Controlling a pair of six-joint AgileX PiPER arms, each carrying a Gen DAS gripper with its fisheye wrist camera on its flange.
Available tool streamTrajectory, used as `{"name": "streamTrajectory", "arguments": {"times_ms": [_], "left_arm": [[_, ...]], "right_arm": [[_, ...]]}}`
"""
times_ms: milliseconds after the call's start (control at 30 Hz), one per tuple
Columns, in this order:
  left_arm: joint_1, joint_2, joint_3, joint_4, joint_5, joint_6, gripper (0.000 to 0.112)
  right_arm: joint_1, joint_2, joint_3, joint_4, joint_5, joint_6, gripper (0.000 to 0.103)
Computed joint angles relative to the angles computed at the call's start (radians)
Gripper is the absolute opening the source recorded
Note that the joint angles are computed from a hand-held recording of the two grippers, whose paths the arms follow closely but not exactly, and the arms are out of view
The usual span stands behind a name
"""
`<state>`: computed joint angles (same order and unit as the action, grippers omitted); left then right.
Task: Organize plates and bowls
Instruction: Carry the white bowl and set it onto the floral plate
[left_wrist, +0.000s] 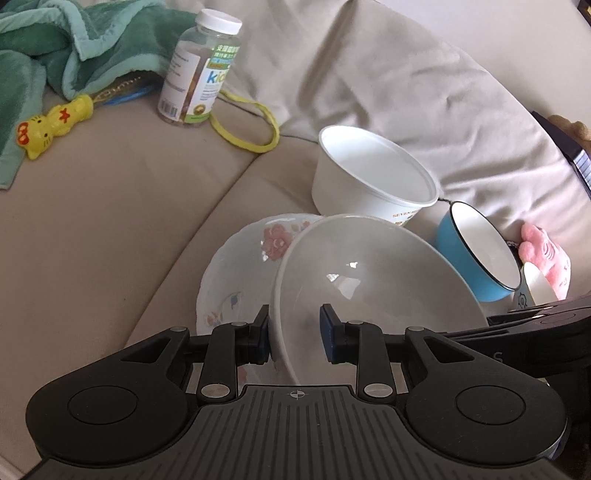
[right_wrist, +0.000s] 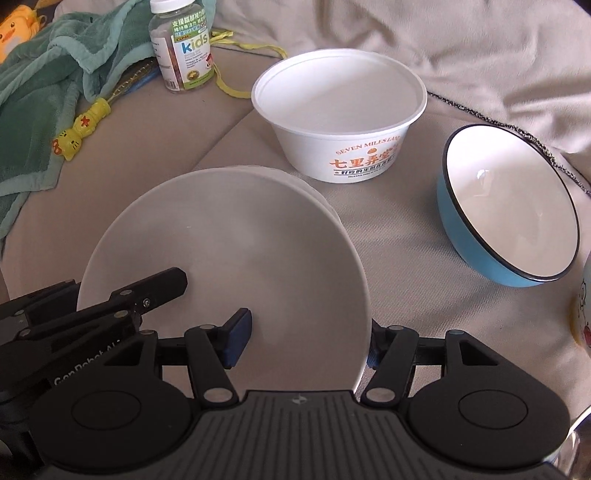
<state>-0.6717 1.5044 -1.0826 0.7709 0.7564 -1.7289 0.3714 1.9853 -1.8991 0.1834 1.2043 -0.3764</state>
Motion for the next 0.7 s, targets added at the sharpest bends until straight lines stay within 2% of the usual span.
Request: {"name": "streamTrajectory", "arguments": {"times_ms": [67, 100, 167, 267, 367, 500, 567, 633, 700], "left_arm": [[0.015, -0.012, 0.023, 0.001, -0.027, -0.002, 0.028], [0.02, -0.016, 0.029, 0.0, -0.03, -0.004, 0.032], [0.024, -0.024, 0.04, 0.005, -0.019, -0.013, 0.026], [0.045, -0.054, 0.074, 0.014, -0.044, -0.02, 0.025], [0.09, -0.097, 0.125, -0.019, -0.115, -0.002, 0.025], [0.132, -0.148, 0.175, -0.031, -0.156, -0.001, 0.026], [0.147, -0.187, 0.208, 0.003, -0.181, -0.029, 0.027], [0.183, -0.234, 0.254, 0.039, -0.252, -0.061, 0.027], [0.207, -0.275, 0.302, 0.136, -0.315, -0.148, 0.027]], "right_arm": [[0.009, 0.011, -0.009, -0.017, 0.005, 0.014, 0.061], [0.015, 0.014, -0.009, -0.025, 0.004, 0.017, 0.061], [0.025, 0.01, 0.0, -0.042, -0.005, 0.025, 0.061], [0.046, 0.011, 0.001, -0.078, -0.015, 0.053, 0.061], [0.046, 0.015, -0.004, -0.08, -0.021, 0.069, 0.061], [0.018, 0.007, 0.01, -0.041, -0.054, 0.091, 0.061], [-0.006, 0.002, 0.02, -0.006, -0.064, 0.105, 0.061], [-0.045, 0.0, 0.032, 0.063, -0.073, 0.109, 0.061], [-0.085, -0.003, 0.054, 0.131, -0.082, 0.113, 0.061]]}}
